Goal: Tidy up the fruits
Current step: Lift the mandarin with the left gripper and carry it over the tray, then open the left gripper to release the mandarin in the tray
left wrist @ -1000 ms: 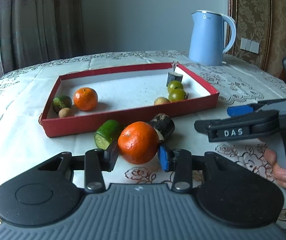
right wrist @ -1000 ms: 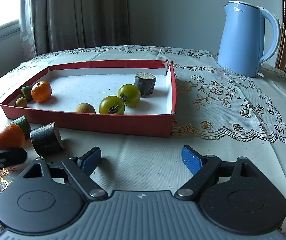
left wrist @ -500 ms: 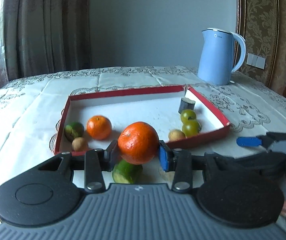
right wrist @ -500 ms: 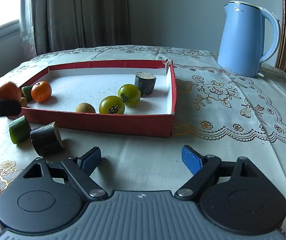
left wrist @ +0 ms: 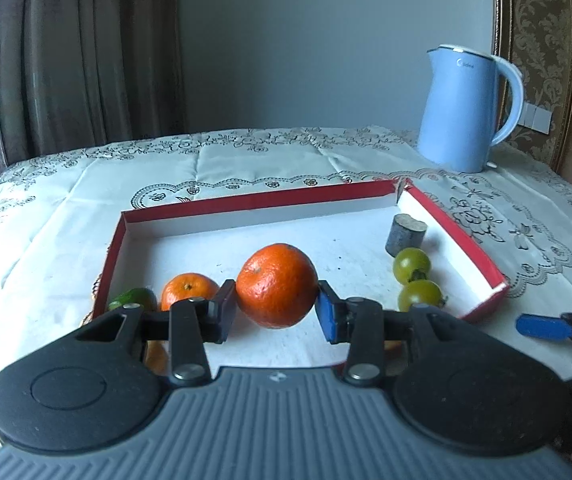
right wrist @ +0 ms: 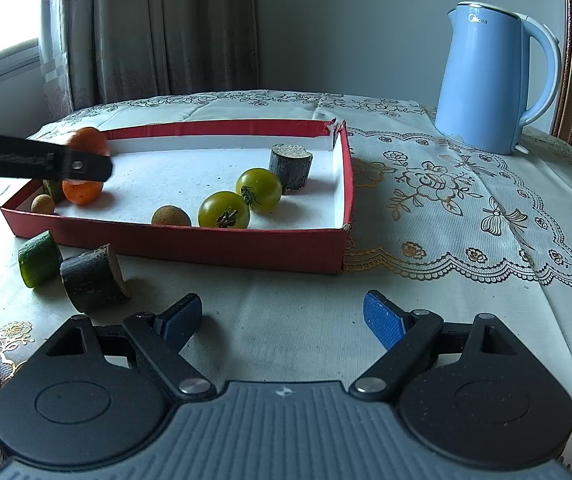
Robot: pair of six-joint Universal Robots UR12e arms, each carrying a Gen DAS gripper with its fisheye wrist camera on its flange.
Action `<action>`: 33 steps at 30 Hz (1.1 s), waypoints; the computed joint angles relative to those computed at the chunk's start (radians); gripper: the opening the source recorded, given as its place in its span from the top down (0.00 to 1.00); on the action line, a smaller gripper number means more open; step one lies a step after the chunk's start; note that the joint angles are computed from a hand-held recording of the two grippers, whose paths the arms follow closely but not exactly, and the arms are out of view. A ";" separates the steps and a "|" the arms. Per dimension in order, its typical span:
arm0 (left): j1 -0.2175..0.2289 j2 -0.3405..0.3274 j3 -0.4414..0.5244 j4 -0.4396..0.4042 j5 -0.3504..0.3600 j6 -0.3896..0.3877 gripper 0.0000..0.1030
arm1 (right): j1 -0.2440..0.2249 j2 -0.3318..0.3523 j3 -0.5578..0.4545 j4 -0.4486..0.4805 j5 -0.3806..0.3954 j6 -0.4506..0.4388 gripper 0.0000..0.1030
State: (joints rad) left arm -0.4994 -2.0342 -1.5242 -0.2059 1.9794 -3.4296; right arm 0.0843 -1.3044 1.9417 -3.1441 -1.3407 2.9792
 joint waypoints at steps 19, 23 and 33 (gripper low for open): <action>0.027 -0.072 0.093 -0.078 0.011 -0.067 0.63 | 0.001 0.000 -0.001 0.002 -0.001 0.000 0.13; 0.026 -0.078 0.097 -0.075 0.012 -0.054 0.62 | 0.001 0.000 -0.001 0.002 -0.001 0.000 0.13; 0.016 -0.072 0.084 -0.045 0.049 -0.043 0.37 | 0.002 0.000 -0.002 0.003 -0.001 0.000 0.12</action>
